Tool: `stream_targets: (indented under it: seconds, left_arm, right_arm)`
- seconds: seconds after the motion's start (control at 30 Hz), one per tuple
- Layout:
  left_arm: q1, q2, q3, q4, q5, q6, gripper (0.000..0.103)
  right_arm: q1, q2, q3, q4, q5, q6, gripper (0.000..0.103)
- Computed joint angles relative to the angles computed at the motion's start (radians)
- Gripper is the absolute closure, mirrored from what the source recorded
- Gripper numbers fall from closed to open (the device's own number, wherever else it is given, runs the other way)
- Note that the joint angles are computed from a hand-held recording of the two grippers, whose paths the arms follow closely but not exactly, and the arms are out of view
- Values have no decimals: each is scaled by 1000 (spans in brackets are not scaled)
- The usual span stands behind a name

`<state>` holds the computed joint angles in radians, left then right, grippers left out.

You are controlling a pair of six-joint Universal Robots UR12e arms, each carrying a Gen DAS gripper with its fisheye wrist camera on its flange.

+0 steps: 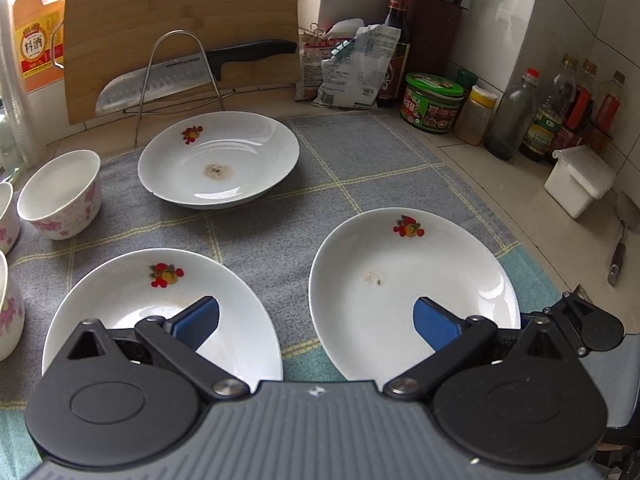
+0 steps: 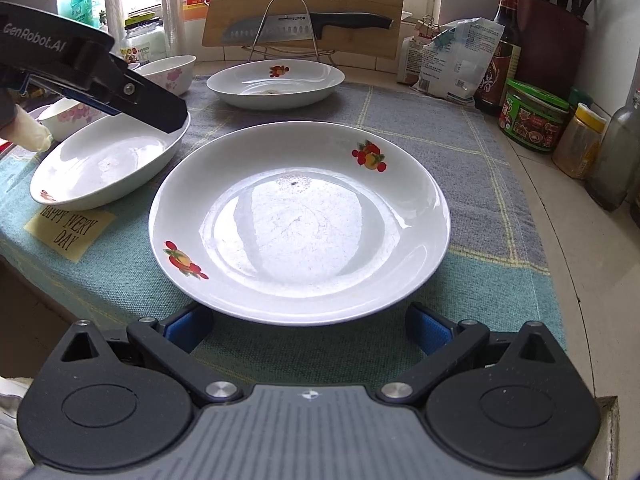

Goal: Organize plates and bowls
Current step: 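Move the left gripper to the rim of the stained white plate, then close the left gripper on the plate rim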

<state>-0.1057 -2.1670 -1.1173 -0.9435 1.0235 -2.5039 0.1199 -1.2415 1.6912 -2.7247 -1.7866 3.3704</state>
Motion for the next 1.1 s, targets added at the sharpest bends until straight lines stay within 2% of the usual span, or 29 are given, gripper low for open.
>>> stream_targets:
  seconds: [0.23, 0.5, 0.63, 0.83, 0.93, 1.1]
  left_arm:
    - [-23, -53, 101, -130, -3, 132, 1]
    - [-50, -125, 235, -304, 3, 318, 1]
    - [-60, -167, 316, -398, 12, 394, 1]
    - [-70, -256, 493, -622, 29, 484, 1]
    - [-73, -289, 561, -698, 32, 515, 3]
    - [-78, -371, 735, -872, 47, 551, 7]
  right_arm:
    - [4, 1, 27, -80, -12, -10, 0]
    - [2, 3, 50, -155, -7, -39, 0]
    - [4, 6, 45, -152, -15, -34, 0]
    - [0, 12, 42, -162, -8, -44, 0]
    - [-2, 12, 46, -173, 1, -56, 0]
    - [-4, 11, 44, -169, 8, -64, 0]
